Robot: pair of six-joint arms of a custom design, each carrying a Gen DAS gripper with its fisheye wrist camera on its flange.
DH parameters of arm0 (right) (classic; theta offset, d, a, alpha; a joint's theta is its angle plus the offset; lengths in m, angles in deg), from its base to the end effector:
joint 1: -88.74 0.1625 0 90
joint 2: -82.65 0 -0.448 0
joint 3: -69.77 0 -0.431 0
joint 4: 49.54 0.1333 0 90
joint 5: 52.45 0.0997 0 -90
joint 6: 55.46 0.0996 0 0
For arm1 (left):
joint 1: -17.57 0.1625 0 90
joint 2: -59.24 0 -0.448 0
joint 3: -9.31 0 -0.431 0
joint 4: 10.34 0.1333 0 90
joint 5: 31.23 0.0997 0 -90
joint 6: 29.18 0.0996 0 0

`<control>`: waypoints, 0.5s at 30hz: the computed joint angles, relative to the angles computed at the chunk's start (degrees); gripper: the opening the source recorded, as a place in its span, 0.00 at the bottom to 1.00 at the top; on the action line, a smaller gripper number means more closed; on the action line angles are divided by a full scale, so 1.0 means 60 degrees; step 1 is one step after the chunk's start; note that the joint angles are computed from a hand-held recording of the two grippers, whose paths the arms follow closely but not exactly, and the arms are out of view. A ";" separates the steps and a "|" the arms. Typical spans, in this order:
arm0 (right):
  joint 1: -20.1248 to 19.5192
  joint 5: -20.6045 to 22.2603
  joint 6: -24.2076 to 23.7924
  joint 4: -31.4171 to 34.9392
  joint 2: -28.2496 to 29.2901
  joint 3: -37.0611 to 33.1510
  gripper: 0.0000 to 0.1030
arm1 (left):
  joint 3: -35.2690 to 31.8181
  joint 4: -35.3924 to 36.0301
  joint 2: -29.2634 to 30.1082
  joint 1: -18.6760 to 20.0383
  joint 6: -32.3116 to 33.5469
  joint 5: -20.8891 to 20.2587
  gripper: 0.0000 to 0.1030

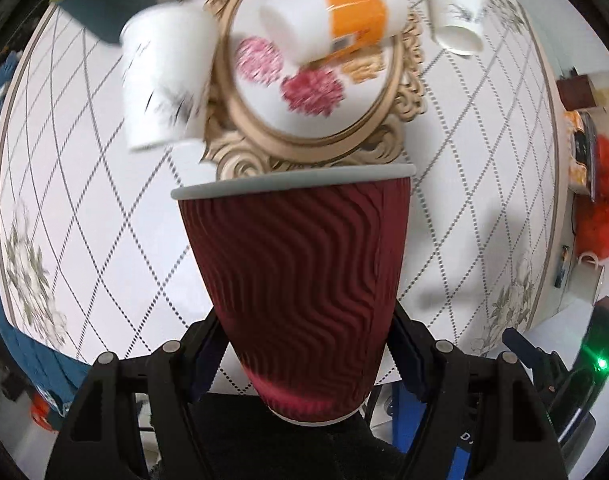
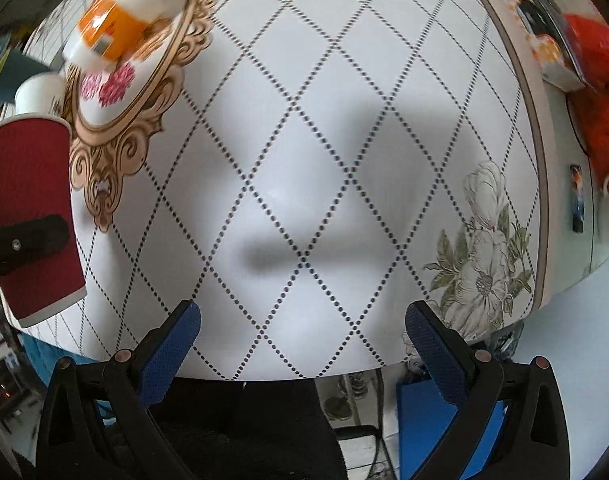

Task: Flip cup upside down
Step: 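Lift the red cup with the left gripper, carry it, set it down upright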

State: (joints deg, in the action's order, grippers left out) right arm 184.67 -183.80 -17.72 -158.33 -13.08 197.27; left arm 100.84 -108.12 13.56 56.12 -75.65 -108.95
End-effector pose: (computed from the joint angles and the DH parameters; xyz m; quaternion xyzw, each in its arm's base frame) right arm 0.1087 -0.3929 0.2861 -0.2164 -0.9050 0.0323 0.3650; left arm -0.3977 -0.5145 0.0357 0.0757 0.9375 0.1367 0.3110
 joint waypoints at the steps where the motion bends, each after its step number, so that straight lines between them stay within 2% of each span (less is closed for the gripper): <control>1: 0.0108 -0.0040 0.0072 0.0041 0.0072 0.0029 1.00 | 0.0148 -0.0088 -0.0044 0.0025 -0.0028 -0.0040 0.69; 10: 0.0602 -0.0187 0.0705 0.0460 0.0353 0.0206 1.00 | 0.0642 -0.0306 0.0209 0.0024 0.0289 0.0216 0.69; 15: 0.0403 -0.0254 0.0544 0.0466 0.0116 0.0352 1.00 | 0.0732 -0.0414 0.0352 -0.0109 0.0421 0.0324 0.70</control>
